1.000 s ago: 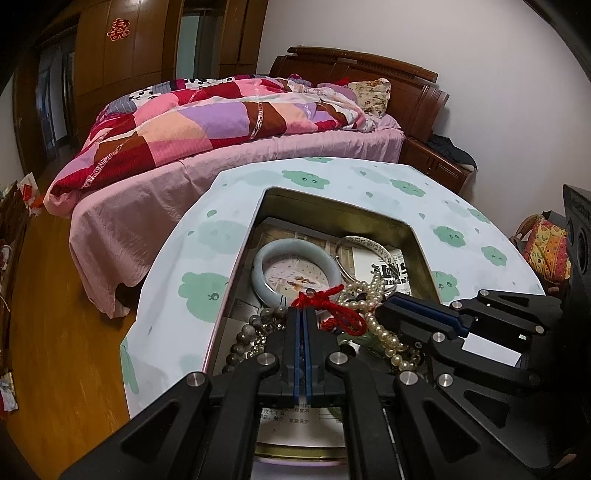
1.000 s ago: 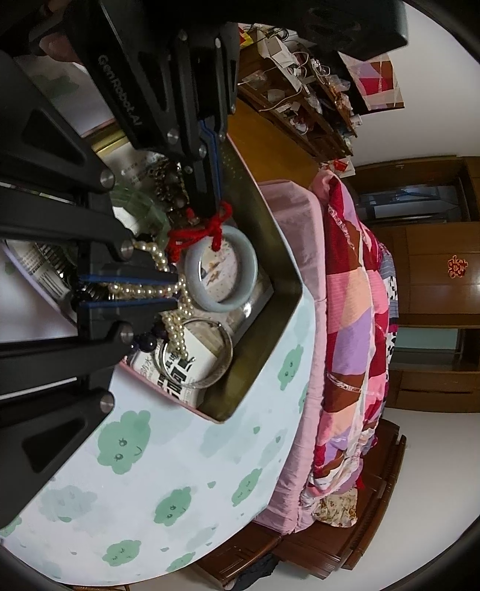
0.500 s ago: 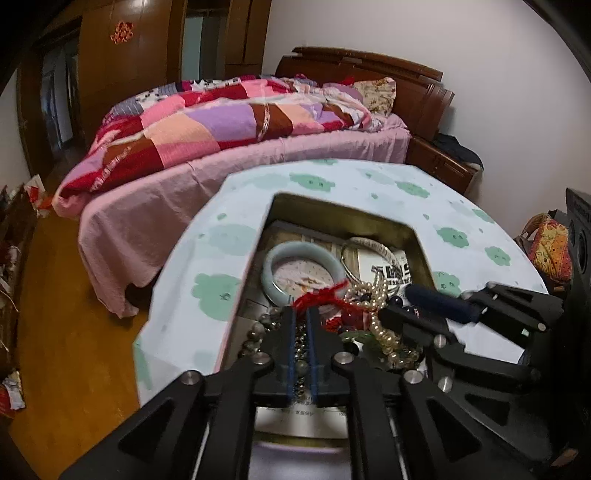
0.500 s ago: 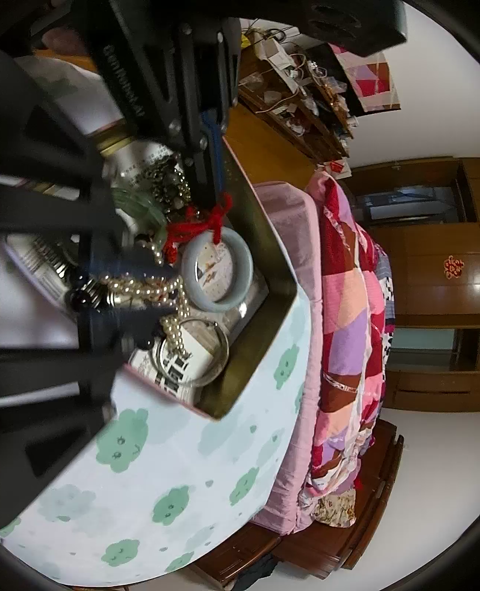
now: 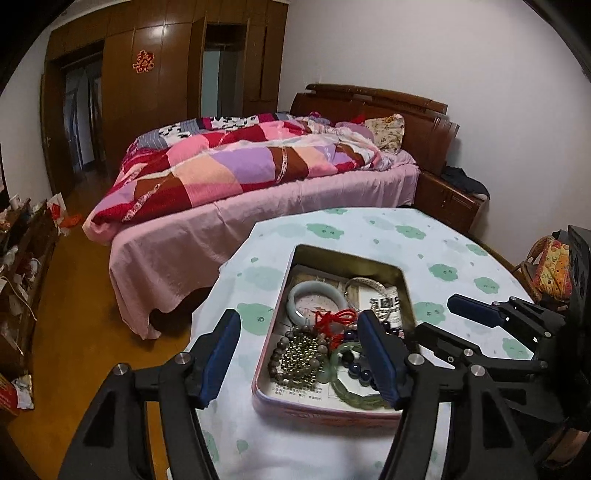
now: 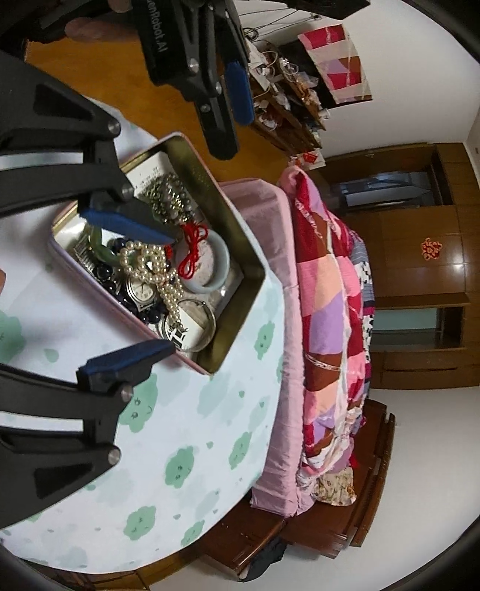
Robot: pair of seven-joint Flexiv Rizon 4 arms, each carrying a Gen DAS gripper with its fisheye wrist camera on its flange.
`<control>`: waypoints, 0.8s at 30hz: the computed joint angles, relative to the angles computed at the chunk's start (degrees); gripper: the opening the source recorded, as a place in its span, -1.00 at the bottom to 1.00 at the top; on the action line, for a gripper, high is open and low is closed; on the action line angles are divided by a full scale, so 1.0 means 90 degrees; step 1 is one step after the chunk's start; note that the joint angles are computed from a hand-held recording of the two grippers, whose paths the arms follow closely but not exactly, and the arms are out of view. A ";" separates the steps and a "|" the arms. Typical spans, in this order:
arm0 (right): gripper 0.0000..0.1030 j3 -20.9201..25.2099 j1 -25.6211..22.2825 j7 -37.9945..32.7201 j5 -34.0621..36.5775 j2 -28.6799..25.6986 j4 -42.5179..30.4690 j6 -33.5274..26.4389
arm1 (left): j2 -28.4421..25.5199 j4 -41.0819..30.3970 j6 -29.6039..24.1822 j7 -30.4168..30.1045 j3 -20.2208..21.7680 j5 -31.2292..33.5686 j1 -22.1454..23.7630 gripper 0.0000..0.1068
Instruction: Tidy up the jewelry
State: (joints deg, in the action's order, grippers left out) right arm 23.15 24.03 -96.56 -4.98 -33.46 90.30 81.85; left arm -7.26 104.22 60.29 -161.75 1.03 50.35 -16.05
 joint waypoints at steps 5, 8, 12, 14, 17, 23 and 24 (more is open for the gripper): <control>0.22 -0.0053 -0.0021 0.0075 -0.0005 0.0144 0.0210 0.0353 | 0.0061 -0.0113 -0.0167 -0.0004 -0.0074 0.0156 -0.0085 0.24; 0.25 -0.0100 -0.0019 0.0184 -0.0066 0.0177 0.0281 0.0492 | 0.0091 -0.0132 -0.0156 -0.0015 -0.0105 0.0196 -0.0090 0.24; 0.27 -0.0148 -0.0009 0.0313 -0.0194 0.0185 0.0318 0.0597 | 0.0145 -0.0128 -0.0201 -0.0054 -0.0140 0.0289 -0.0106 0.24; 0.27 -0.0158 -0.0020 0.0370 -0.0250 0.0213 0.0386 0.0676 | 0.0167 -0.0111 -0.0188 -0.0077 -0.0149 0.0302 -0.0092 0.24; 0.31 -0.0233 0.0007 0.0498 -0.0357 0.0258 0.0471 0.0789 | 0.0201 -0.0082 -0.0172 -0.0113 -0.0165 0.0314 -0.0071 0.24; 0.37 -0.0217 -0.0069 0.0646 -0.0547 0.0321 0.0590 0.0937 | 0.0252 -0.0079 -0.0223 -0.0161 -0.0218 0.0358 -0.0044 0.24; 0.37 -0.0224 -0.0075 0.0665 -0.0579 0.0333 0.0608 0.0958 | 0.0253 -0.0082 -0.0245 -0.0155 -0.0226 0.0362 -0.0042 0.24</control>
State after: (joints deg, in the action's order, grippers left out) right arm 21.14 23.36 -90.57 -10.19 -30.46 95.77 90.47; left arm -4.98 103.49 58.09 -163.15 -1.01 53.61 -16.43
